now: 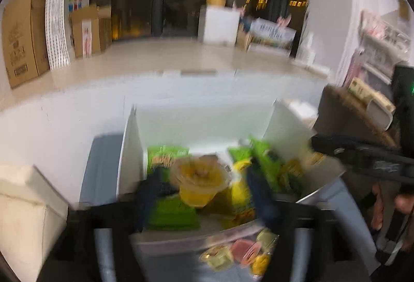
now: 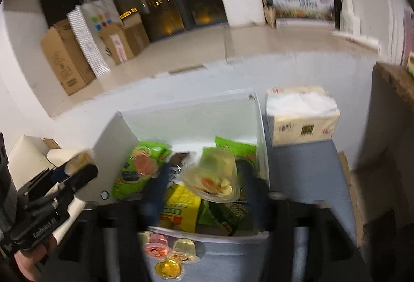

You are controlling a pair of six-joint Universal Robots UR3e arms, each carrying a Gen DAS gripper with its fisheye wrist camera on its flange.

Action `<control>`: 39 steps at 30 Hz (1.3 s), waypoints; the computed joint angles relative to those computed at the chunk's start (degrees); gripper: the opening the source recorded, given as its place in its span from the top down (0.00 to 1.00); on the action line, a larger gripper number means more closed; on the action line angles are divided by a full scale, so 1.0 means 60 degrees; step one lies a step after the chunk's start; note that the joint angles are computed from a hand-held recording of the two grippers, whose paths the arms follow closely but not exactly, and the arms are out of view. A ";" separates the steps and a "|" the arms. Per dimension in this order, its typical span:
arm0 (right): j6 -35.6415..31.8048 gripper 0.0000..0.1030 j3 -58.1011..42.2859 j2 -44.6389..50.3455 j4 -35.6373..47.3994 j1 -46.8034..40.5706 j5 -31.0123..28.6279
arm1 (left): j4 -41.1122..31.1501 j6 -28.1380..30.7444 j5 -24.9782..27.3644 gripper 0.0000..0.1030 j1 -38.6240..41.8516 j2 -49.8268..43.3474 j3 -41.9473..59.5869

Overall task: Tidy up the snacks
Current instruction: 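Grasp a round jelly cup with the left gripper while the right gripper carries its cup to the box, then release both jelly cups into the white box, then grasp a round jelly cup with the right gripper while the left gripper grasps a green jelly cup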

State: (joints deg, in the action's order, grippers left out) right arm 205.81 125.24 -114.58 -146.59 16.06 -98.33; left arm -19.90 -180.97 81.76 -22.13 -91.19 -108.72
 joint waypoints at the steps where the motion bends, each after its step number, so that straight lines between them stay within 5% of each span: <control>1: -0.0066 0.03 0.0275 -0.0165 -0.0369 0.0016 -0.0094 | 0.0428 -0.0076 -0.0182 0.00 0.0132 0.0123 -0.0335; 9: 0.0272 0.00 0.1311 -0.1712 -0.0551 0.0778 -0.1004 | 0.0673 0.0076 -0.0540 0.00 0.0282 0.1246 -0.1597; 18: 0.2278 0.00 0.1717 -0.1556 -0.0708 0.5082 -0.3486 | -0.0080 0.0223 -0.0827 0.00 0.0397 0.4316 -0.3533; 26: 0.3961 0.00 0.3066 0.0407 -0.2676 0.5957 -0.3055 | -0.0654 -0.0692 -0.0322 0.00 -0.0625 0.8011 -0.6195; 32: 0.3353 0.00 0.2849 0.1815 -0.3637 0.5306 -0.2580 | -0.1859 -0.2258 0.0885 0.00 -0.2063 0.9776 -0.6917; 39: 0.2497 0.00 0.2108 0.3364 -0.4273 0.4028 -0.1830 | -0.4221 -0.2496 0.0556 0.00 -0.1612 1.2202 -0.7117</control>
